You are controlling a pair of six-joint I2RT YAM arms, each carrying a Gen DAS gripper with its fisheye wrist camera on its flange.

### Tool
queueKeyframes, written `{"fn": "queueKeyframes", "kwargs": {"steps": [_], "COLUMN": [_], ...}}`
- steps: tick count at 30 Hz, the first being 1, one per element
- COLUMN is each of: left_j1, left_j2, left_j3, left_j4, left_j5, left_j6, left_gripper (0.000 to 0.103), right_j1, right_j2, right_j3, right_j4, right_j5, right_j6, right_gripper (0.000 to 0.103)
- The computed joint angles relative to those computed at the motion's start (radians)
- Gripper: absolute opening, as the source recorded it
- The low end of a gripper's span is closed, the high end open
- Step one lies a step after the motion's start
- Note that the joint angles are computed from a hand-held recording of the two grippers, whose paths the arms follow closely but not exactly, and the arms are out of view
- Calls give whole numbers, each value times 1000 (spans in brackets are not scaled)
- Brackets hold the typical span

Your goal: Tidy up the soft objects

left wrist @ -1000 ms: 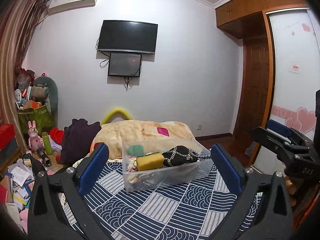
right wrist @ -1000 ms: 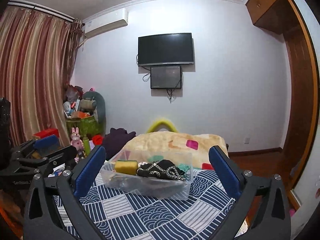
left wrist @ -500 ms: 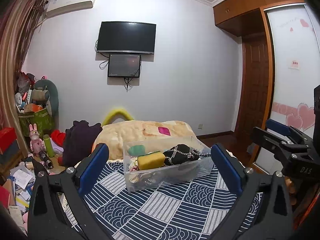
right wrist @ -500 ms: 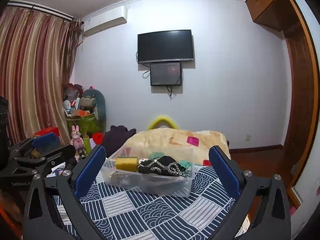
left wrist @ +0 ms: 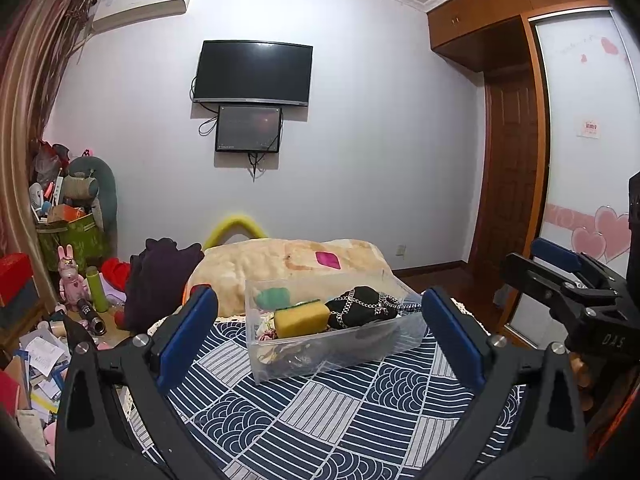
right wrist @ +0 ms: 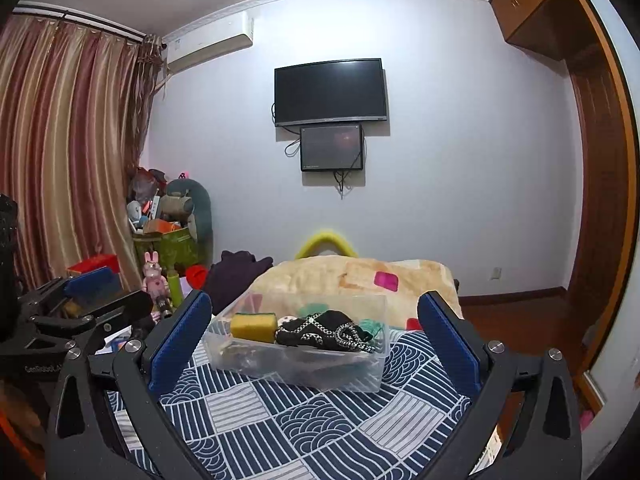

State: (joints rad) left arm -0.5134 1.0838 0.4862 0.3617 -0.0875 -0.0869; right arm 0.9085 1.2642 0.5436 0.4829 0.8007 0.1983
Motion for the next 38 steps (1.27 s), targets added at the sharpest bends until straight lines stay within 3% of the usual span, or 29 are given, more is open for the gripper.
{"fn": "queueKeyframes", "kwargs": {"steps": [26,38], "left_j1": [0,-38], "left_j2": [-5,-1], "left_j3": [6,6], "left_j4": [-15,-11], "left_j5": [29,-19], "left_j6": [-23,-2], "left_gripper": [103,103], "right_j1": [5,2], "right_j2": [4,7], "right_j3": [12,19], "right_j4": [-26,-41], "right_j5": [11,4], "right_j6": [28,43], "right_gripper": [103,103]}}
